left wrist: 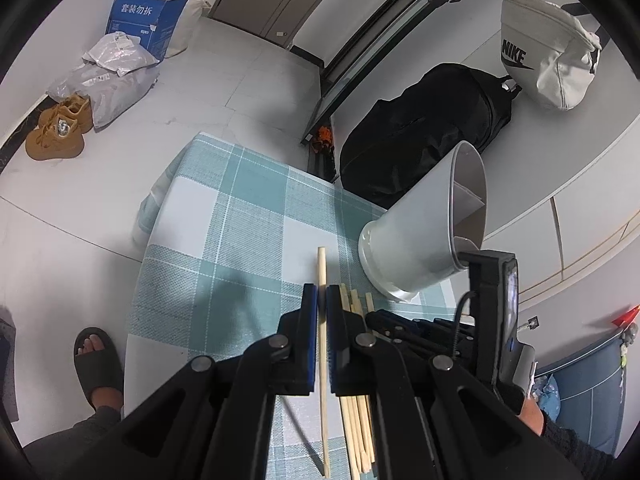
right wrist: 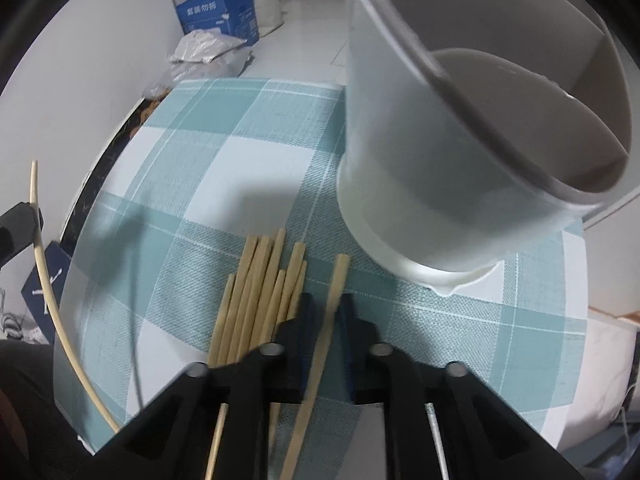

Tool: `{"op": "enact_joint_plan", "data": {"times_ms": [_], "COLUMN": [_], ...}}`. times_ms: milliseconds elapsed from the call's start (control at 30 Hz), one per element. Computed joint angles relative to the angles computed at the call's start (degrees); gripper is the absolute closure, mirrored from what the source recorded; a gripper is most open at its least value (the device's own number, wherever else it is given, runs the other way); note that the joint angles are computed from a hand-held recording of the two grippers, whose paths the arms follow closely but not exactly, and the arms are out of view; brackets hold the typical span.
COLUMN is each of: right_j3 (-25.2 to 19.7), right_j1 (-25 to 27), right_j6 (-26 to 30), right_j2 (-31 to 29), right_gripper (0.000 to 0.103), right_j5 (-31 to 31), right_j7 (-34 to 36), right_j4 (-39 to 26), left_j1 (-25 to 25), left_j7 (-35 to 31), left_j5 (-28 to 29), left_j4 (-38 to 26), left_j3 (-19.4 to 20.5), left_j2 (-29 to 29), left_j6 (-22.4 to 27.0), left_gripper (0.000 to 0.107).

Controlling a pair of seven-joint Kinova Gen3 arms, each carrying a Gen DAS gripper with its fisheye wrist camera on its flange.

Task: Organize utensils
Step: 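Lift the chopstick with the left tool while the right tool grasps another chopstick, then raise both held chopsticks and carry them above the white utensil holder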

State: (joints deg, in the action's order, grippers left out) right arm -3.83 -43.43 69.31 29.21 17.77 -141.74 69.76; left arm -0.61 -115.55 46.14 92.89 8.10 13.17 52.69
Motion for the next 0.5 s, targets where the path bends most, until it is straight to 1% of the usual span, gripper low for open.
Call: {"op": "enact_joint_plan", "data": {"times_ms": [67,100,133,233,267,300,400,433,500], "right_j3": [2.27,2.32,1.31,-6.06,-7.96,-8.79,-8.8,-7.52,-3.29], "right_j1": [-0.96,-1.04,-0.59,3.58,4.51,4.58,2.97,1.38,-3.93], "right_j6": [-3.85,-6.18,-8.51,-15.5,-17.83,-20.16,-26.44,-28.13,-29.62], "right_j2": [-1.85,-3.12,-5.03,-10.84,-12.66,-14.47,-19.29,-20.2,-21.67], "right_gripper": [0.098,0.098,0.098,0.098,0.098,0.098,0.098,0.098,0.098], "right_j5": [-1.43,-1.36,-0.48,5.59,7.92,10.05,16.5,18.83,23.49], "right_j7": [-0.6,-1.5,-3.18,-10.16,-12.26,-14.17,-20.36,-22.69,-26.58], "right_j4": [3.04,5.1,7.7,15.13,17.61,19.99,26.36,27.99,29.78], "left_j1": [0.34,0.4,0.52,0.71,1.54,2.23,4.11,5.14,6.43], "left_j7": [0.04,-0.22,-0.59,-2.82,-3.06,-2.78,-1.61,-0.8,-0.23], "left_j5": [-0.56,-0.55,-0.57,-0.47,-0.75,-1.69,-3.84,-5.52,-6.93], "left_j4": [0.01,0.24,0.5,1.91,2.13,2.09,2.13,2.28,2.89], "left_j3": [0.06,0.09,0.12,0.6,0.03,-0.06,-0.27,-0.18,-0.18], "left_j2": [-0.29,-0.62,-1.09,-3.78,-4.57,-5.29,-6.76,-7.6,-8.75], "left_j6": [-0.16,-0.39,-0.7,-2.55,-2.91,-3.17,-4.17,-5.03,-6.38], "left_gripper": [0.107,0.107,0.107,0.107,0.107,0.107,0.107,0.107,0.107]}}
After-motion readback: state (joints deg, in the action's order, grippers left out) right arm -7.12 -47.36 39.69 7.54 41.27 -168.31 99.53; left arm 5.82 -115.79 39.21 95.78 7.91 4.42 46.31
